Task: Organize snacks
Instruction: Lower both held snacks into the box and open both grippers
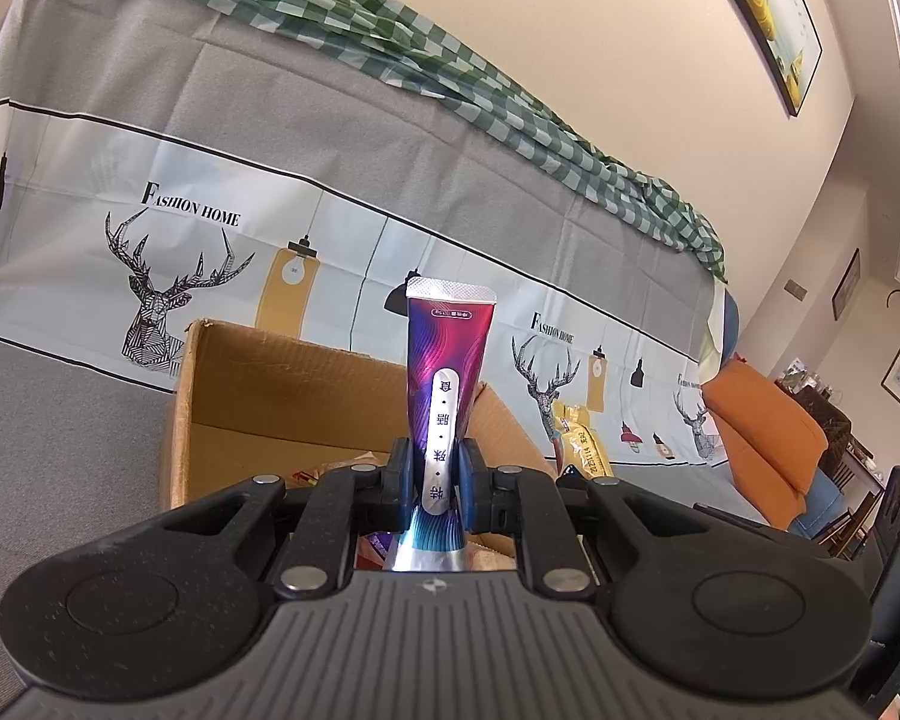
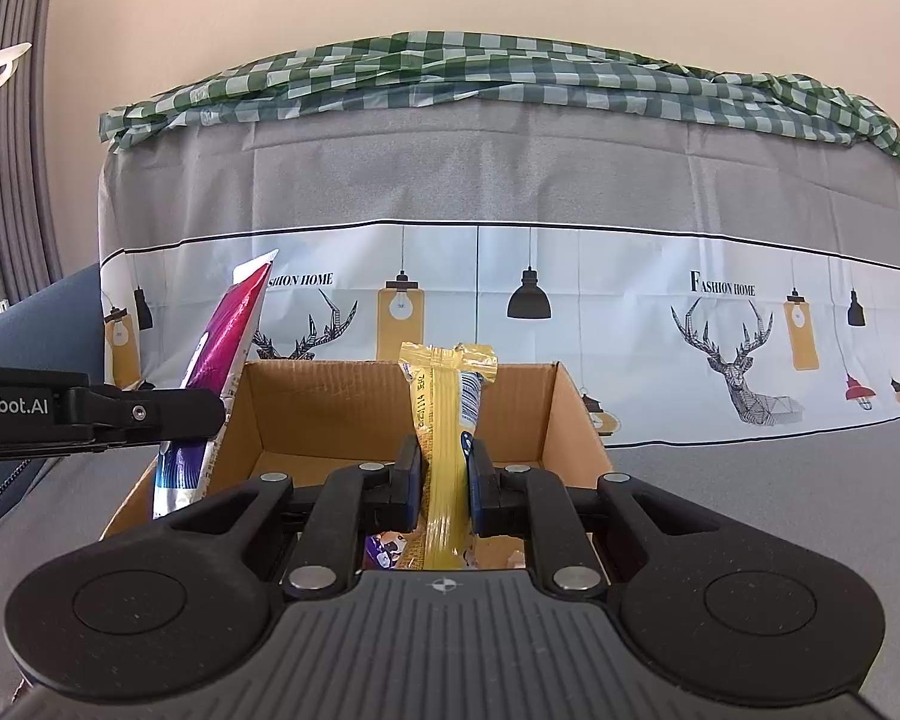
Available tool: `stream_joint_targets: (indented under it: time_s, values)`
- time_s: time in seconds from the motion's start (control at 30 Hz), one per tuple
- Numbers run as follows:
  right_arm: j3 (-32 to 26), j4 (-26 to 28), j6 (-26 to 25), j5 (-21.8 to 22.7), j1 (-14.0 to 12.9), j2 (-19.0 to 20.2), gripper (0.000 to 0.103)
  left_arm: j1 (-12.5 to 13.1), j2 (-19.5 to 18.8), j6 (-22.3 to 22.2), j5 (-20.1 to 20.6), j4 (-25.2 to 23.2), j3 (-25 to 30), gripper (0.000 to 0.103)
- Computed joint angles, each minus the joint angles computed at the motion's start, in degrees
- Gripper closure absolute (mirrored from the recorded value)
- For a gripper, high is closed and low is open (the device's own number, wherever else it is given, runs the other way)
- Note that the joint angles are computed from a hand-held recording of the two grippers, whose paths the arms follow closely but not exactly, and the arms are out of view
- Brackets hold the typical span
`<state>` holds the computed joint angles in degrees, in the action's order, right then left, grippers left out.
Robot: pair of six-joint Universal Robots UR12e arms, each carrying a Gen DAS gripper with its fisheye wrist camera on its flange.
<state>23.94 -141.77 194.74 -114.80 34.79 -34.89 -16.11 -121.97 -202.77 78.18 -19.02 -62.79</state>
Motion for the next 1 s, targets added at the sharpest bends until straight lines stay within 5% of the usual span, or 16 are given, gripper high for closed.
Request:
stream_joint_targets:
  time_s: [1.0]
  values:
    - [-0.66, 0.67, -0.59, 0.27, 0.03, 0.30, 0.087, 0.09, -0.13, 0.05, -1.50, -0.99, 0.44, 0.083]
